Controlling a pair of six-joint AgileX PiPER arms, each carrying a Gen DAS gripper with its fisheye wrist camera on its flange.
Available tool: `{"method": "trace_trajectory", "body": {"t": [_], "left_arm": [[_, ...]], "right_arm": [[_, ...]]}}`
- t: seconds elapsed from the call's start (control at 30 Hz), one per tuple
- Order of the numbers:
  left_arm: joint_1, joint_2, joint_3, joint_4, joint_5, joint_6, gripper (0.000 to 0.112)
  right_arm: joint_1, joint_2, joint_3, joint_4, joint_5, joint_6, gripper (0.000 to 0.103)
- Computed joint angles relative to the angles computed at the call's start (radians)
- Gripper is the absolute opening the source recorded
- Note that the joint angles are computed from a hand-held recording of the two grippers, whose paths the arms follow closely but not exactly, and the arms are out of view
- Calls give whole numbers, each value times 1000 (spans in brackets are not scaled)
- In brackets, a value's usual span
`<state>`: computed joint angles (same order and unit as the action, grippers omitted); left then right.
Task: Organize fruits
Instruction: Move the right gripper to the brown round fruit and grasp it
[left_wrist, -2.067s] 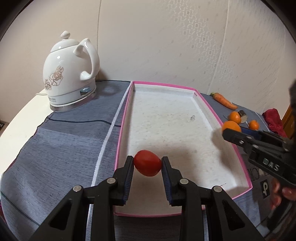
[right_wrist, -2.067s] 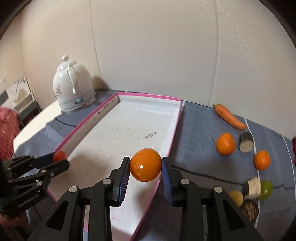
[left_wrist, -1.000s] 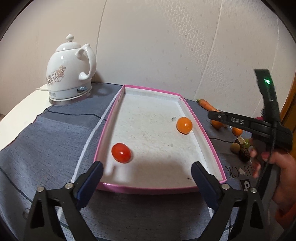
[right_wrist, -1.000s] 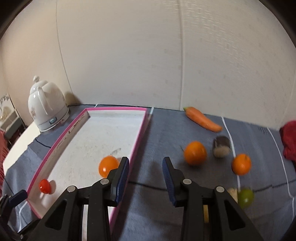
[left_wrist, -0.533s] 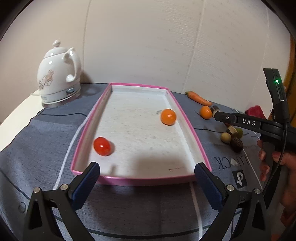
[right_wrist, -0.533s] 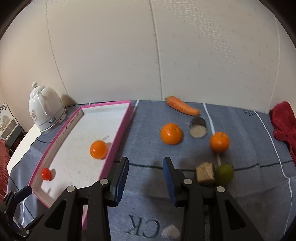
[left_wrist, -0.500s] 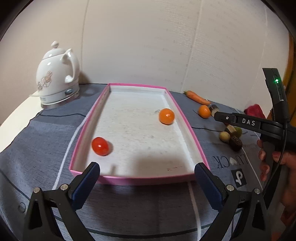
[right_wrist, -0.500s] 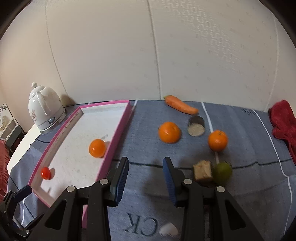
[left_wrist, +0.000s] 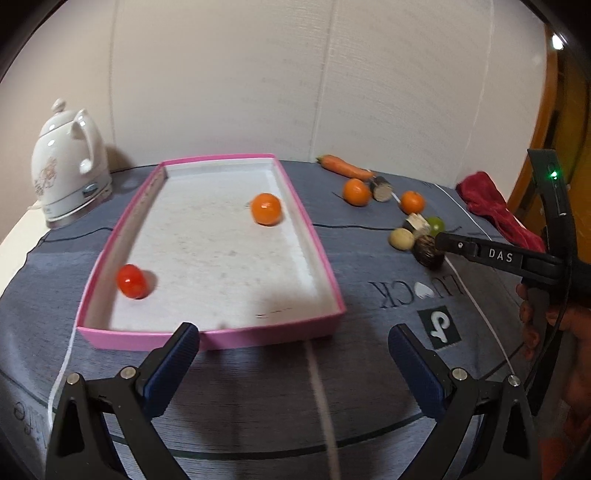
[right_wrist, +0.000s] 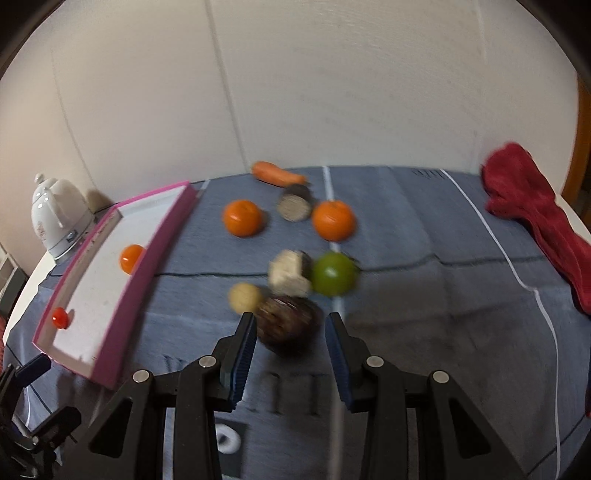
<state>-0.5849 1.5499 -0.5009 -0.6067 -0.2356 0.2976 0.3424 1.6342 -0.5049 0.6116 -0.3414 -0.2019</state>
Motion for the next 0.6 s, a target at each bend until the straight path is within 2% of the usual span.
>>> {"method": "trace_trajectory", "body": {"t": [0.17, 0.33, 0.43, 0.5, 0.6], "left_arm": [[-83, 11, -23, -235, -14, 233, 103], [-133, 31, -46, -374, -19, 364, 103], [-154, 45, -69, -473, -18, 453, 103], [-159, 49, -79, -503, -12, 478, 103], [-160, 45, -84, -527, -8, 502, 103]], "right_arm": [[-72, -5, 81, -200, -33, 190, 39], [-133, -4, 128, -404, -67, 378, 39], [-145, -10, 114, -476, -58, 426, 41], [-132, 0, 81, -470, -38, 401, 46], [-118, 33, 21, -519, 0, 416, 47]]}}
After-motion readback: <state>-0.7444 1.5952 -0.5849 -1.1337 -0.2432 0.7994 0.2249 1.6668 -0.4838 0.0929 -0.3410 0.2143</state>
